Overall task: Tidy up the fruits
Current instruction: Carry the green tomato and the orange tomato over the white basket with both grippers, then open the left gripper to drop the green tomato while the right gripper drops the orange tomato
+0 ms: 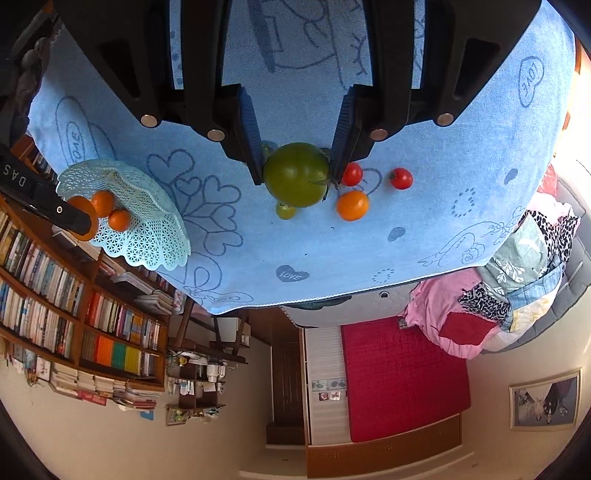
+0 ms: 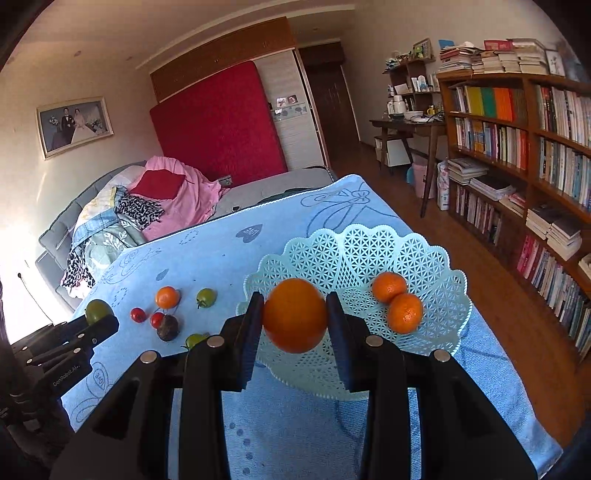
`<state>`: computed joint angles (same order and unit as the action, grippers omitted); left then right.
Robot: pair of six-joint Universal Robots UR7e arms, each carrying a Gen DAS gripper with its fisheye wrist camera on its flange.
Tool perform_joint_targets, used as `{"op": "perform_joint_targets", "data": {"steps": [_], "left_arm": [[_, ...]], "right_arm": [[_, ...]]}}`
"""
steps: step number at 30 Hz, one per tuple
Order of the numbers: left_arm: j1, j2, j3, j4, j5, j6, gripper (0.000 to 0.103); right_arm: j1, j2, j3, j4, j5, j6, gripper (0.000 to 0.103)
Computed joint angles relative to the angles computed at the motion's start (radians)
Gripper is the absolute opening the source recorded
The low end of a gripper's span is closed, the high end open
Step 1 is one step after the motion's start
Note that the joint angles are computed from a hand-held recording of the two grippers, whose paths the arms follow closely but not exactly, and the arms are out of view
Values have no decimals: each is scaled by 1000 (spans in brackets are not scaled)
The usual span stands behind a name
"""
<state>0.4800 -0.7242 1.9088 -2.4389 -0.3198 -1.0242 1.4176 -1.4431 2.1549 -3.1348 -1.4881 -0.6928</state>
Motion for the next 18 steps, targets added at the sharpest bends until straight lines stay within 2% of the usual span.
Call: {"op": "perform_joint_targets", "data": {"steps": [4, 7, 12, 18], "left_arm": [[14, 72, -47, -246, -36, 240, 36], [31, 123, -96, -379, -72, 384, 36], [54, 190, -178, -498, -129, 538, 36], [65, 256, -262, -574, -169, 680, 36]], "right_arm": [[-23, -10, -8, 8, 5, 3, 36], [-38, -15, -12, 10, 7, 9, 36], [-63, -18, -26, 21, 17, 34, 36], [-77, -21, -35, 27, 28, 47, 36]]}}
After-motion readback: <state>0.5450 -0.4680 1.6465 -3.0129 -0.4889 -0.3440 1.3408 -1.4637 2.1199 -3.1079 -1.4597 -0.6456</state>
